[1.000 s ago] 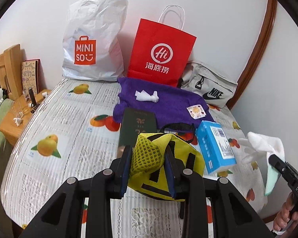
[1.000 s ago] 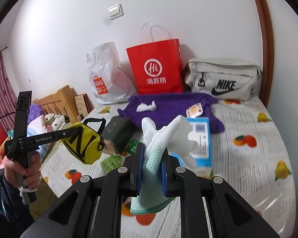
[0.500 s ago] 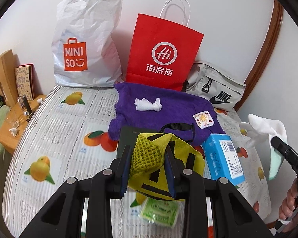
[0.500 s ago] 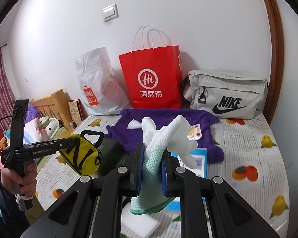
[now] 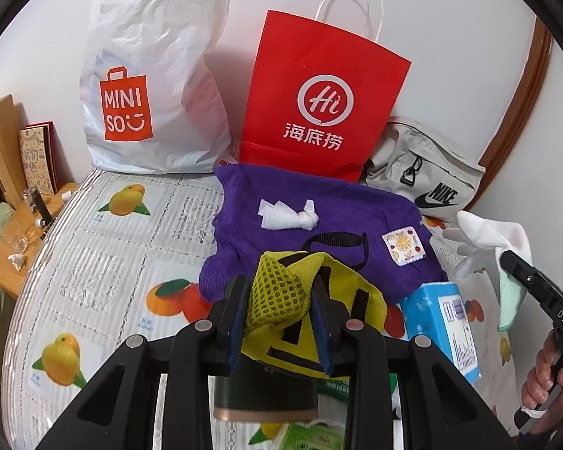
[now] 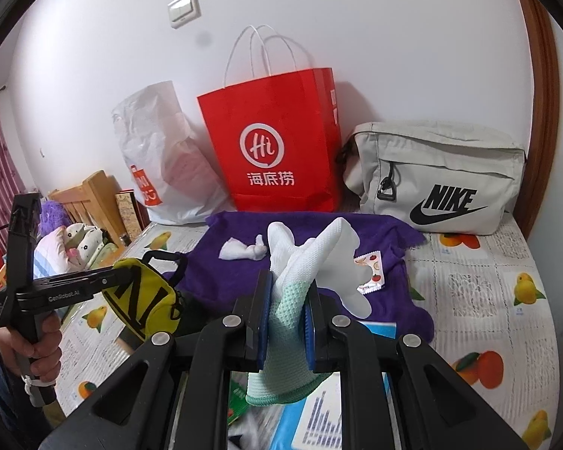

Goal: Organize soft objects
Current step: 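Carry the glove and the yellow mesh bag over the purple towel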

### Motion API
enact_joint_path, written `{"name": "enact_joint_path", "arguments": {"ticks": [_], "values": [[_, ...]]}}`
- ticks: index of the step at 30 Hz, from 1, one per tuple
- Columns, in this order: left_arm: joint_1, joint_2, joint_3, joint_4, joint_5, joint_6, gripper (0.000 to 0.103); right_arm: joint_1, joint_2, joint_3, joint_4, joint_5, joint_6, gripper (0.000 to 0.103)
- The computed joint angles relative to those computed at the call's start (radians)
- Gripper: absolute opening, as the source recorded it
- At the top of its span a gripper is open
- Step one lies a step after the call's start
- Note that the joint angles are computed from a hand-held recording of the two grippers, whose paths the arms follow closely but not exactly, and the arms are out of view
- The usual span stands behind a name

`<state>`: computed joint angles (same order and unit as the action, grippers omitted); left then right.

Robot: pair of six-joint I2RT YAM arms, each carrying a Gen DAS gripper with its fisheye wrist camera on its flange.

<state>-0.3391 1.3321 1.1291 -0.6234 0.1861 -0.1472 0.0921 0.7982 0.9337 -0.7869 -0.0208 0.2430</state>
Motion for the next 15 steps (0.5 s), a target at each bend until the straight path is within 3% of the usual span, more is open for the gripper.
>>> {"name": "enact_joint_path", "arguments": {"ticks": [15], "values": [[-0.011,0.158,0.089,0.04,0.022,-0.03,0.03,-0.152,0.173,-0.011,0.145,-0.126,-0.083,0.015]]}}
